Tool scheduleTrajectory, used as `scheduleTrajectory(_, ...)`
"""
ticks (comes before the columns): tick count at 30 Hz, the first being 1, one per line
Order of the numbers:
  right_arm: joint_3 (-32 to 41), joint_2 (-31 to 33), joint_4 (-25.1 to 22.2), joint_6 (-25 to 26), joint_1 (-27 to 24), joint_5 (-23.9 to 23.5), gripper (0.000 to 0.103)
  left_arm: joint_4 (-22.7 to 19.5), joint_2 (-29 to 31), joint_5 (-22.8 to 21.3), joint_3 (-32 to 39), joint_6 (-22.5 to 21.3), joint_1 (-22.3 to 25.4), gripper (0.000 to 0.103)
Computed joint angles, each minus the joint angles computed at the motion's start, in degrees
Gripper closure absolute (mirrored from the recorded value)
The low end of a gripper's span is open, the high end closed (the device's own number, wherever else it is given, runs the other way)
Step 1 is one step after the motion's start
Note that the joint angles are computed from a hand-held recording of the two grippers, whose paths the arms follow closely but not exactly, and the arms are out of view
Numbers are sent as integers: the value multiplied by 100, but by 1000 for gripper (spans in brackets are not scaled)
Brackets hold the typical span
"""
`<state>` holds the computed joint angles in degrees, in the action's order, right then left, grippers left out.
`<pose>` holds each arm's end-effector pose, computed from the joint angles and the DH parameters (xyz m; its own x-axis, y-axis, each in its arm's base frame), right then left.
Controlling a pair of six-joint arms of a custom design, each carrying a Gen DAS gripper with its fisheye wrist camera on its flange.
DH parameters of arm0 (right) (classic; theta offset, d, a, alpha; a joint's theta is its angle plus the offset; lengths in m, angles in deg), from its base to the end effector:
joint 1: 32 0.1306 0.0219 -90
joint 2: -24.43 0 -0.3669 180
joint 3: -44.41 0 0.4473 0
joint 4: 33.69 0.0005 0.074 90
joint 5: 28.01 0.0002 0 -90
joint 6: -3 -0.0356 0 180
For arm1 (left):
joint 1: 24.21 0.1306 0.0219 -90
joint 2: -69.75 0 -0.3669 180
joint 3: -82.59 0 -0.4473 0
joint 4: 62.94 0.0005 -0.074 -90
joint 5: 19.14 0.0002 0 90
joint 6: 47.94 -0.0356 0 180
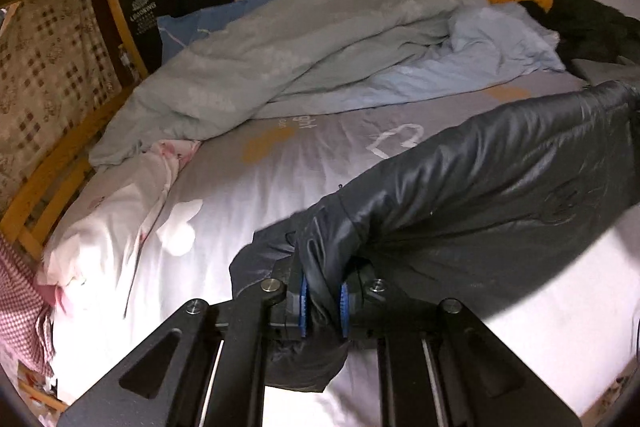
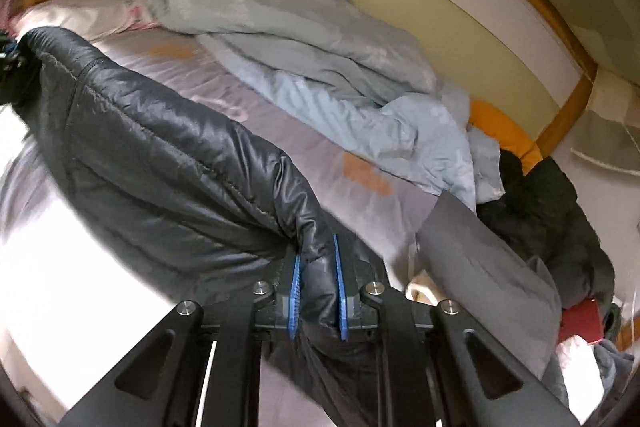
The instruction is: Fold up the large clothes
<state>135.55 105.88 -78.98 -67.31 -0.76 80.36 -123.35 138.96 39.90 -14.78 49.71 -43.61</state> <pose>0.4300 0.2471 0.5058 -0.3766 -0.6024 -0.7037 -0.4248 0.7874 -0.4467 0.3812 -0.1154 0.5009 -0.6774 0.1175 -0.7261 -0.1376 0.9495 0.2820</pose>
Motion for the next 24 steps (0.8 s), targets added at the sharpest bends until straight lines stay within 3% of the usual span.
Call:
scheduleTrajectory(4,-99,266,896,316,38,429,87,273,473,176,244,-145,270,91)
scheduleTrajectory(9,189,726,974,205,-97,323,86,671,737,171,298,-474,368,85)
scheduleTrajectory(12,281,940,1159,127,-163,299,82,688,885,316,413,-341,482,81)
scheduleTrajectory(15,130,971,1796,317,-151,486,71,771,963,114,388,-410,478,74)
scheduleTrajectory(16,31,960,2172,449,-131,656,61,789,991,-31,366,-475,452,72)
scheduleTrajectory(17,-72,924,2461,562,-104,830,50,796,1013,-150,350,-528,433,68)
scheduleTrajectory(19,-278,842,3106,767,-88,1160,44,822,1035,-491,303,-465,410,52)
scheduleTrajectory(20,-308,807,3192,734,-111,1220,44,838,1042,-749,293,-332,411,32)
scheduleTrajectory(21,-305,784,3222,674,-139,1303,44,879,1023,-1040,268,-155,425,22)
scheduleTrajectory(24,-349,596,3223,247,-300,1435,44,1267,680,-821,76,15,595,21)
